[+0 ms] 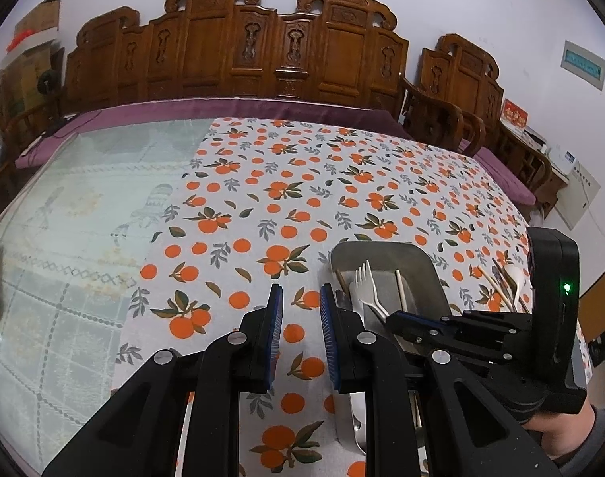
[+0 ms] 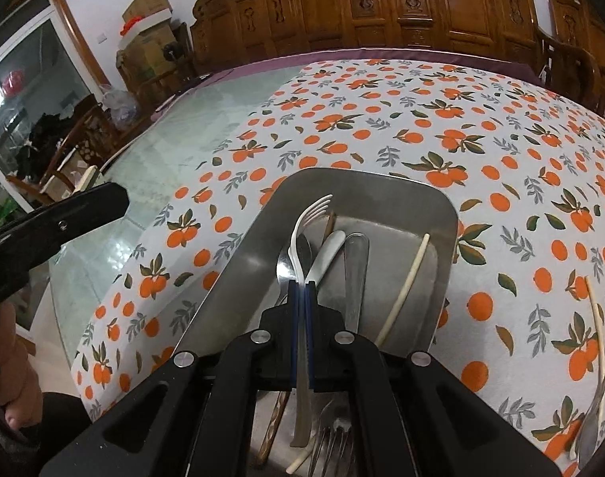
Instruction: Organize utensils
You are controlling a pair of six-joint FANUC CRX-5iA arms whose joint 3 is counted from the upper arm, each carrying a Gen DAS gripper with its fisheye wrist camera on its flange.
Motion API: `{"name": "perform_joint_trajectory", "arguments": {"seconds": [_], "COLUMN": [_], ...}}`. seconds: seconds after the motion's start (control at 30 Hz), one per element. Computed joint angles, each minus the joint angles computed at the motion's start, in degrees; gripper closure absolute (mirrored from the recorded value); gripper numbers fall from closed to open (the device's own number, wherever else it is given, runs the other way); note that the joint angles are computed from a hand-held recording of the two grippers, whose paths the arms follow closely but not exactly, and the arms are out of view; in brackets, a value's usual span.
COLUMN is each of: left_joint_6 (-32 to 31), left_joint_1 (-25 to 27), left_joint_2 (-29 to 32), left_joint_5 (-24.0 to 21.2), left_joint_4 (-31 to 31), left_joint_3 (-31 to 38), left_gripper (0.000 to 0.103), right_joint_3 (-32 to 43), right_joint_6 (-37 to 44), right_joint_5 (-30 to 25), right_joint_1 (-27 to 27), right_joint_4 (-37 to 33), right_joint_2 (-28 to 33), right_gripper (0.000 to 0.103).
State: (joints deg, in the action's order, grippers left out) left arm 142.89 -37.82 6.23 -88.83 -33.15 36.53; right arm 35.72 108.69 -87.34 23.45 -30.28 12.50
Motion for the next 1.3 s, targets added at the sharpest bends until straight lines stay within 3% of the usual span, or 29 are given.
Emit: {"name": "perform_joint_trajectory", "arguments": {"seconds": [0.27, 0.7, 0.87, 1.0, 1.1, 1.3], "left_joint_6": [-0.1, -3.4, -4.6, -5.1, -6.2, -8.4], "left_joint_1": [0.1, -1.9, -2.3, -2.7, -3.3, -4.4], "left_joint_2": [0.5, 6.2, 8.4, 10.5, 12.2, 15.9], "left_joint_5": [0.6, 1.9, 2.5, 2.5, 2.5, 2.2], "left_joint_4": [0.8, 2.4, 3.3, 4.2, 4.5, 5.7], "left_joint_3": [0.1, 6.1, 8.3, 10.4, 12.3, 16.4], "left_gripper": [0.085, 0.085, 0.075, 0.068, 0.056, 0.055], "right_joint_3": [0.6, 2.3, 3.0, 2.6, 1.3, 0.0], "right_joint_6": [2.9, 12.7, 14.7, 15.7, 16.5, 16.4], "right_joint_5": [-0.4, -2.9, -3.0, -1.8, 0.0, 1.7], "right_joint_1": [-1.4, -13.6, -19.2, -22.4, -23.4, -24.5], "right_joint_4": [-0.1, 0.5, 1.2, 2.7, 4.2, 5.5], "right_joint_2": [-1.0, -3.8, -3.3, -2.8, -2.8, -1.9], "right_gripper": [0.097, 0.097, 0.083, 0.082, 0.078, 0.075]}}
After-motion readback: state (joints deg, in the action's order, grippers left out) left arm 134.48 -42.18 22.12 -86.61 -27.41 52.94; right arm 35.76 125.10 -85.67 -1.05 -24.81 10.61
